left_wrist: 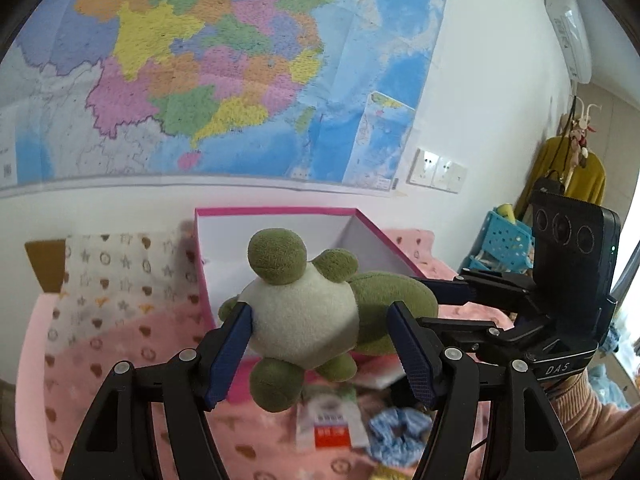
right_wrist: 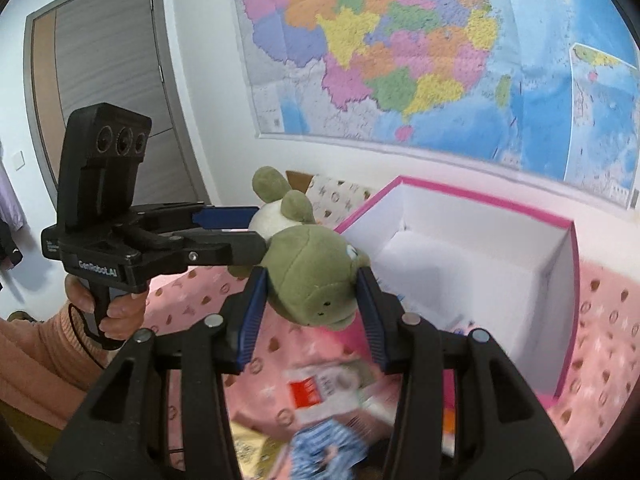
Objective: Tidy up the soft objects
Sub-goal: 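Lift the green plush into the magenta box and open the right gripper, then move the right gripper down to the white packet beside the box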
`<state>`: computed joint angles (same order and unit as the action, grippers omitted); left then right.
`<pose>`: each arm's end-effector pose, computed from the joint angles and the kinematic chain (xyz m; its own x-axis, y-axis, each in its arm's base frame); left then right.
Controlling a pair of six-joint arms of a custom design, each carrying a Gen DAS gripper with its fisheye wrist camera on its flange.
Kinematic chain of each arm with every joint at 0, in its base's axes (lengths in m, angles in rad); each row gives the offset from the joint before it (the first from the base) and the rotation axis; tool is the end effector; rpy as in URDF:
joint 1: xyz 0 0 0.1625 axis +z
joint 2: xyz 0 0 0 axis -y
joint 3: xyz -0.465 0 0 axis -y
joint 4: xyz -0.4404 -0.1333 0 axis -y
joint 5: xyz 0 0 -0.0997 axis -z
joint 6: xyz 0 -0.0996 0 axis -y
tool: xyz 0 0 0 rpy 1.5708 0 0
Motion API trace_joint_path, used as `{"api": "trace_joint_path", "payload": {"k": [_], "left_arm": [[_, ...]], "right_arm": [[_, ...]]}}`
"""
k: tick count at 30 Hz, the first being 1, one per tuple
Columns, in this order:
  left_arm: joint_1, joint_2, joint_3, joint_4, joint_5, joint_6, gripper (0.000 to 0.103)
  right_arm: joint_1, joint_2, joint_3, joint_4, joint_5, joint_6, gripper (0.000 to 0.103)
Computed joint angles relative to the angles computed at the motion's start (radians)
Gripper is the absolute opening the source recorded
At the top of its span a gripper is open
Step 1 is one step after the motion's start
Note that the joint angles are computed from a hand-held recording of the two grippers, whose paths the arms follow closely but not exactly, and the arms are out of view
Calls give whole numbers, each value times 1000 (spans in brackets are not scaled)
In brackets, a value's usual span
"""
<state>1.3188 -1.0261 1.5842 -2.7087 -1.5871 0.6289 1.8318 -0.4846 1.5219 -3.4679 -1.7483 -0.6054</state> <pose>-0.0601 -0.7616 0.2983 -0.6585 0.6852 -0.3113 0.7370 0.5034 -0.4511 0.3117 -0.7187 0.0115 -0.7145 -0.4614 0.5260 -0.6993 0.4474 -0.5575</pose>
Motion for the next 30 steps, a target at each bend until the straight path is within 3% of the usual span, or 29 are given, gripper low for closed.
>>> {"api": "trace_joint_path", "payload": {"k": [10, 15, 18, 23, 30], "left_arm": [[-13, 105, -92, 3, 113, -25, 70], [-7, 141, -130, 66, 129, -41, 67], [-18, 144, -105, 27, 170, -20, 67], [-14, 132, -89, 23, 160, -25, 67], [-8, 84, -23, -10, 108, -16, 68]], "right_arm": [[-57, 9, -98, 184, 17, 11, 48], [-71, 41, -163, 270, -35, 47, 50], [-75, 66, -208, 315, -93, 104, 50], [-84, 46, -169, 263, -76, 142, 50], [-79, -43, 8, 67, -45, 179, 58]]}}
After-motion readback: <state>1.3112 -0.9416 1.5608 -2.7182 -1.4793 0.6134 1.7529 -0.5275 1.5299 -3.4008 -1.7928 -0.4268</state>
